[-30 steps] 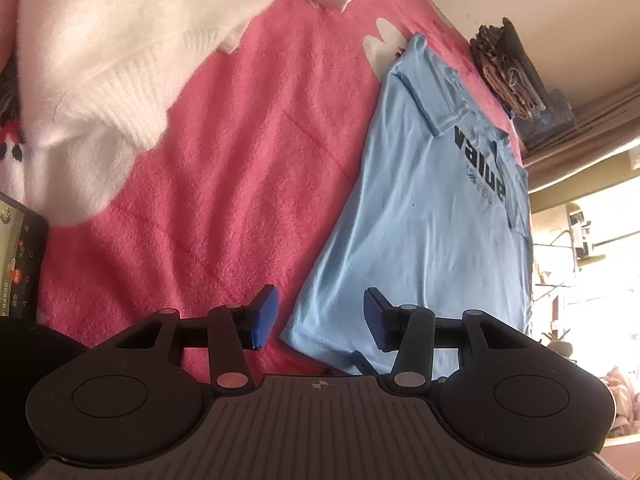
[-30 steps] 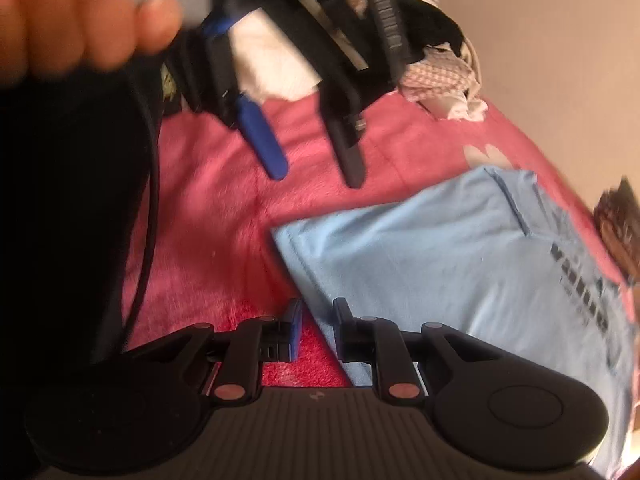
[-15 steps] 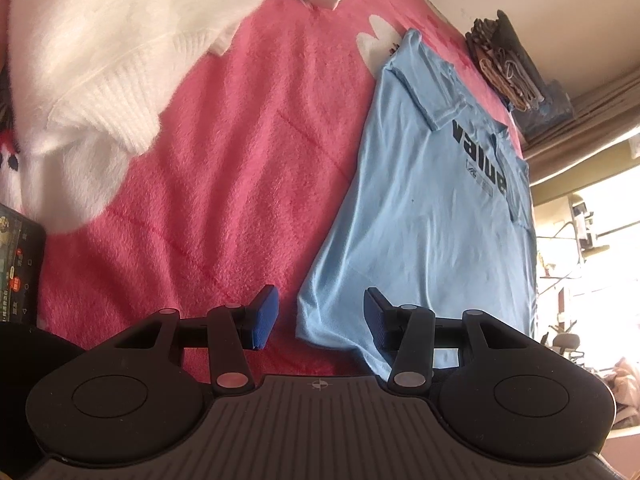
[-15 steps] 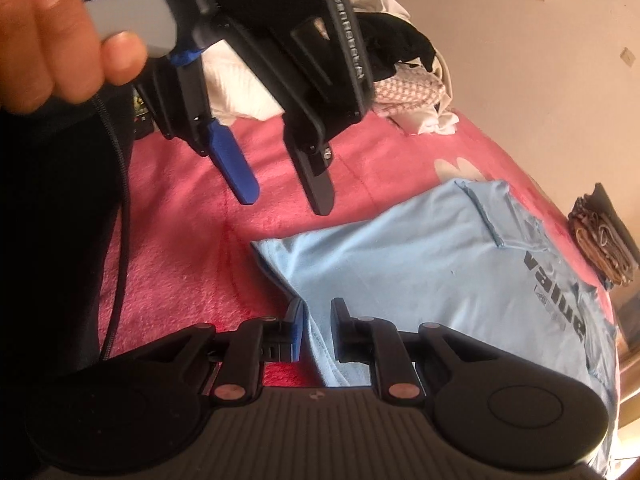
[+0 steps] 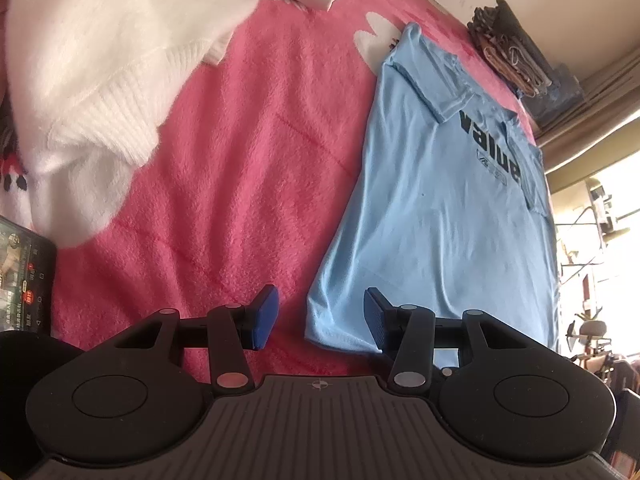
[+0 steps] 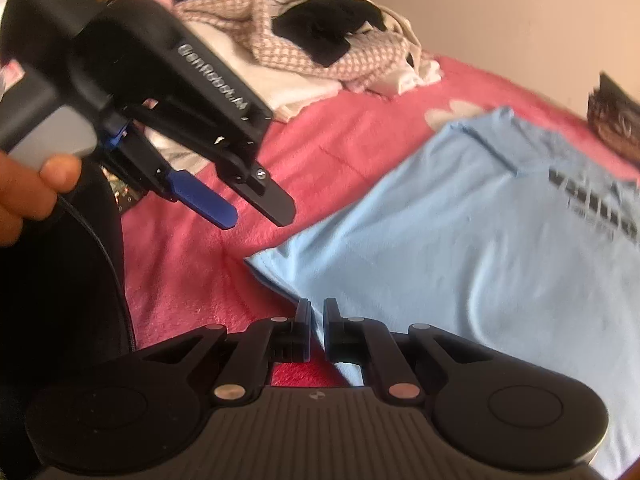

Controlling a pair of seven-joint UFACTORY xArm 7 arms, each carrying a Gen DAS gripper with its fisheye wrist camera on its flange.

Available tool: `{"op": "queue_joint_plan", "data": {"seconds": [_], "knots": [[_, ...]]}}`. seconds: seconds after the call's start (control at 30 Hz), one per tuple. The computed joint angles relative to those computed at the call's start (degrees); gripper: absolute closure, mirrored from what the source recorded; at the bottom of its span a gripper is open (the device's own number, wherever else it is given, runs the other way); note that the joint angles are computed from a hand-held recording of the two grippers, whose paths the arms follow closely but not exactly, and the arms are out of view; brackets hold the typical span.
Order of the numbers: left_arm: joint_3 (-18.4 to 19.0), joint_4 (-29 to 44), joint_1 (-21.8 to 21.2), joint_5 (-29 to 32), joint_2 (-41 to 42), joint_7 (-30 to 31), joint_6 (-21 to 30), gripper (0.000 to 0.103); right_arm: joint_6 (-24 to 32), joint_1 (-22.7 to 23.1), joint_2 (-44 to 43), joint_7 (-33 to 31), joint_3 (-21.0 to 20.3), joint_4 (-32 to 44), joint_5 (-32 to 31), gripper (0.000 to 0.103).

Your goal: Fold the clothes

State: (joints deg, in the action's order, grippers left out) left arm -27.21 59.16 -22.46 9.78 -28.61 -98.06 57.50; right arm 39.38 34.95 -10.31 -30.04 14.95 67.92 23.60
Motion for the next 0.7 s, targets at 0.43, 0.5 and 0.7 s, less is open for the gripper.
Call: {"op": "queue_joint_plan", "data": {"seconds": [0.43,0.5,0.7], "knots": [[0.0,1.2,-0.4,0.4,1.0,-0.1,1.7,0.056,4.1,-1.3,1.4,2.7,-0.6,1.8,4.0,0.095],[0.0,1.3,-0.5,0.4,1.0,0.0,1.8,0.056,3.8,-1.4,1.5,2.9,-0.5,1.7,3.8,0.095],[0.1,1.1,-0.6,0.4,0.8,-0.1,1.6,0.056,1.2,-1.1,0.8,1.5,0.1,0.2,1.5,0.095]]}}
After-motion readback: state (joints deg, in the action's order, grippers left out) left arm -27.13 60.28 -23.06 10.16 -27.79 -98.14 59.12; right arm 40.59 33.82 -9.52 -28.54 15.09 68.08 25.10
